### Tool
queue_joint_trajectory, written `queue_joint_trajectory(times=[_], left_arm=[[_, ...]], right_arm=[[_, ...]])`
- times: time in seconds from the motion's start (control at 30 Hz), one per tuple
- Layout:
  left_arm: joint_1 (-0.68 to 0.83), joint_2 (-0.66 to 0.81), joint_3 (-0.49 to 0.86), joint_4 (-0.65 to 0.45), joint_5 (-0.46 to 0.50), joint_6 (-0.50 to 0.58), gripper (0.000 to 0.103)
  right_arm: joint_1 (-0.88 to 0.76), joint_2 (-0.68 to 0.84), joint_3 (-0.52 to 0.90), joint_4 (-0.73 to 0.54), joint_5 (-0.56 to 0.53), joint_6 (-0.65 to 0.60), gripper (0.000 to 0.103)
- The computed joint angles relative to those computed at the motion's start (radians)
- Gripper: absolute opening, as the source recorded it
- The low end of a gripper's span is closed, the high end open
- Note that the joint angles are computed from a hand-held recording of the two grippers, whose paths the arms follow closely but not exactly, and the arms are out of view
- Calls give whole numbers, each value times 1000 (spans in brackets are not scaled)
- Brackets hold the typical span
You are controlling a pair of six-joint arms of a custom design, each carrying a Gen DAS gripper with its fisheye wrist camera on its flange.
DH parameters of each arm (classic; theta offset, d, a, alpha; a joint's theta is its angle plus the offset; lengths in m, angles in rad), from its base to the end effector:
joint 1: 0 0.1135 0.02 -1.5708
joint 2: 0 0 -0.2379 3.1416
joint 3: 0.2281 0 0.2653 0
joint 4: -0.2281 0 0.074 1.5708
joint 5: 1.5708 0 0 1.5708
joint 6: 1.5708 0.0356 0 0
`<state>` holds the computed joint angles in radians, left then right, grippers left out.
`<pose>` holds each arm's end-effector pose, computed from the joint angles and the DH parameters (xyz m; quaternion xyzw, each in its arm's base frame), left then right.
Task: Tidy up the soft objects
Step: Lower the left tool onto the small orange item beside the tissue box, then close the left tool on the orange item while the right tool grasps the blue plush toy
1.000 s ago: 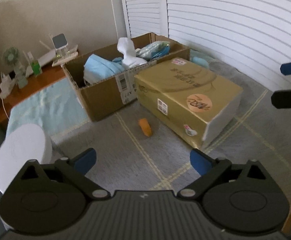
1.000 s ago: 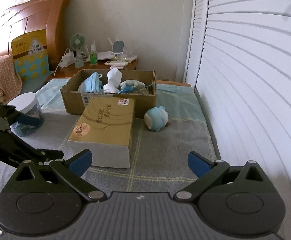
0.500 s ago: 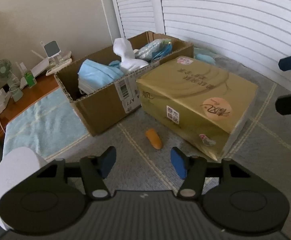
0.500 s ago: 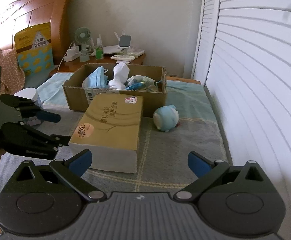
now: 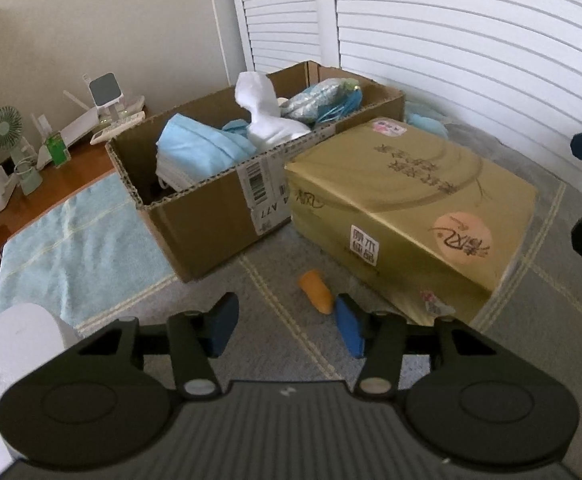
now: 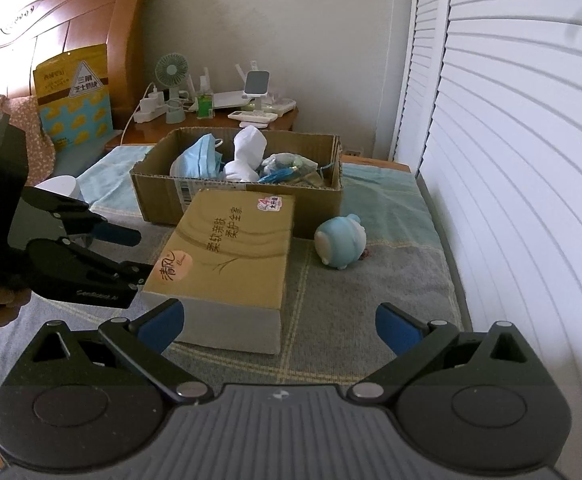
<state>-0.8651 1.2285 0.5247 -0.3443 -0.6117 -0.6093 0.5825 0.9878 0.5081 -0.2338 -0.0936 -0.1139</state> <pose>0.1631 -0.1599 0.1267 0.0403 0.9236 0.0497 0.3780 0.1892 0.1286 0.1744 -0.3283 0.8474 0.1378 0.3940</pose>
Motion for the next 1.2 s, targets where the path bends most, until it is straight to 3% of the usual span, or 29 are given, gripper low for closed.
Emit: queue_joint_trajectory(times=[0.1, 0.37, 0.7, 1.1, 1.2], left_arm=[[9, 5, 2, 18, 15, -4, 43], [26, 31, 7, 67, 30, 21, 40], [12, 32, 1, 81, 24, 1, 18], [-6, -25, -7, 19, 24, -37, 15], [-13, -34, -8, 10, 24, -49, 15]], right_arm=[[-1, 2, 1, 0, -4, 0, 103], [-6, -3, 0, -2, -16, -2, 103], [-14, -3, -3, 5, -23, 0, 103], [-62, 35, 19, 72, -18, -5, 103], [-96, 87, 45, 119, -40, 0, 97]])
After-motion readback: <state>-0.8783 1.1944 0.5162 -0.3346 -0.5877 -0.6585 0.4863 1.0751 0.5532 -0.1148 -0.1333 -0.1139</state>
